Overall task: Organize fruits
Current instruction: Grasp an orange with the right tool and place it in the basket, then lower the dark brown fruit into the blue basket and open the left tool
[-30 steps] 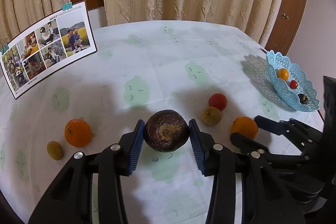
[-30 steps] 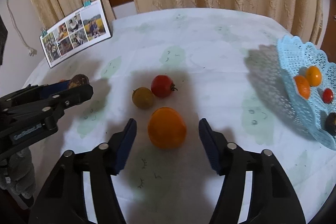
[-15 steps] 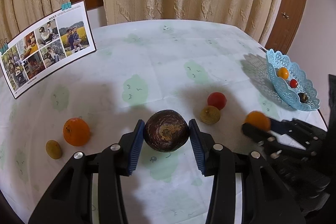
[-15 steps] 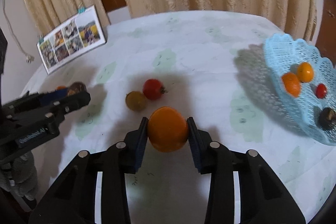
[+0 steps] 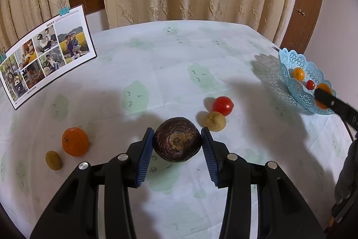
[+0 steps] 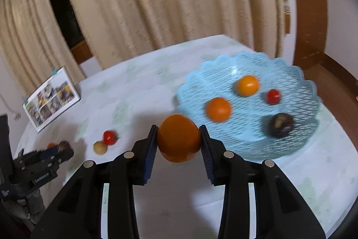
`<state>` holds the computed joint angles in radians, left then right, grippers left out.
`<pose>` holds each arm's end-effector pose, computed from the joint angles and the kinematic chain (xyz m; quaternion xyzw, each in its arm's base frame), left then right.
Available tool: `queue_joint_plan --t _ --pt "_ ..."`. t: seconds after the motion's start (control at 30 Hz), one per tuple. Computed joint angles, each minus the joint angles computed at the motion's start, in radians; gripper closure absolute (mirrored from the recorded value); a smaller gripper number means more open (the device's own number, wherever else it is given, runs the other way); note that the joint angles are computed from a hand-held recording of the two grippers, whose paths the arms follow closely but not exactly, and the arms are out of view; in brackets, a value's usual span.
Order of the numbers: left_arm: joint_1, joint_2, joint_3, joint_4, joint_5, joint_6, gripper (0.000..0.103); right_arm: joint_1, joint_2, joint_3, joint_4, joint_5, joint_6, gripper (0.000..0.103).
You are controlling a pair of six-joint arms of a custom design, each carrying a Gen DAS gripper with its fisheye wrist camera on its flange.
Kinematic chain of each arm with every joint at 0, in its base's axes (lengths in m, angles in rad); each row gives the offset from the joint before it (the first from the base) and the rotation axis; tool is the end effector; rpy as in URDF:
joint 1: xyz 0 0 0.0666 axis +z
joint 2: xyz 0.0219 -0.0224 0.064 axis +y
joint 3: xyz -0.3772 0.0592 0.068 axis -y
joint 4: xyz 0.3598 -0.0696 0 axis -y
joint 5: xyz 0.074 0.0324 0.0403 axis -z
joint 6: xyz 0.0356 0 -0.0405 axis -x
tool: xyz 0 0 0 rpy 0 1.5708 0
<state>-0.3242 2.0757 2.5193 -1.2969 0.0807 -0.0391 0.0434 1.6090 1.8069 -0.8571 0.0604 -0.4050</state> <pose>0.6252 -0.2136 0.4996 0.1829 0.9176 -0.0872 0.3419 0.5431 0.0210 0.5084 0.1745 0.8805 0.0714 0.4350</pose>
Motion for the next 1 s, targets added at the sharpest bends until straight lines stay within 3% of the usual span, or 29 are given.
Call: queue_joint_plan --t 0.63,0.7,0.77,0.83,0.93,1.0 --pt "-0.019 0.018 0.038 -0.021 -0.011 -0.017 0.059 -0.087 -0.050 -0.076 0.048 0.080 -0.063 0.064" --pt "-0.020 0.021 0.042 -0.024 -0.012 -0.019 0.059 -0.092 -0.051 -0.080 0.056 0.079 -0.073 0.061" --pt "-0.022 0.027 0.052 -0.029 -0.012 -0.022 0.059 -0.096 -0.061 -0.098 0.074 0.085 -0.089 0.050" --pt "-0.026 0.032 0.063 -0.034 -0.015 -0.026 0.059 -0.096 -0.069 -0.113 0.088 0.109 -0.091 0.050" --pt "-0.039 0.046 0.091 -0.049 -0.020 -0.035 0.059 -0.090 -0.087 -0.144 0.117 0.194 -0.105 0.047" --pt "-0.050 0.060 0.119 -0.063 -0.022 -0.045 0.059 -0.088 -0.106 -0.177 0.149 0.266 -0.121 0.036"
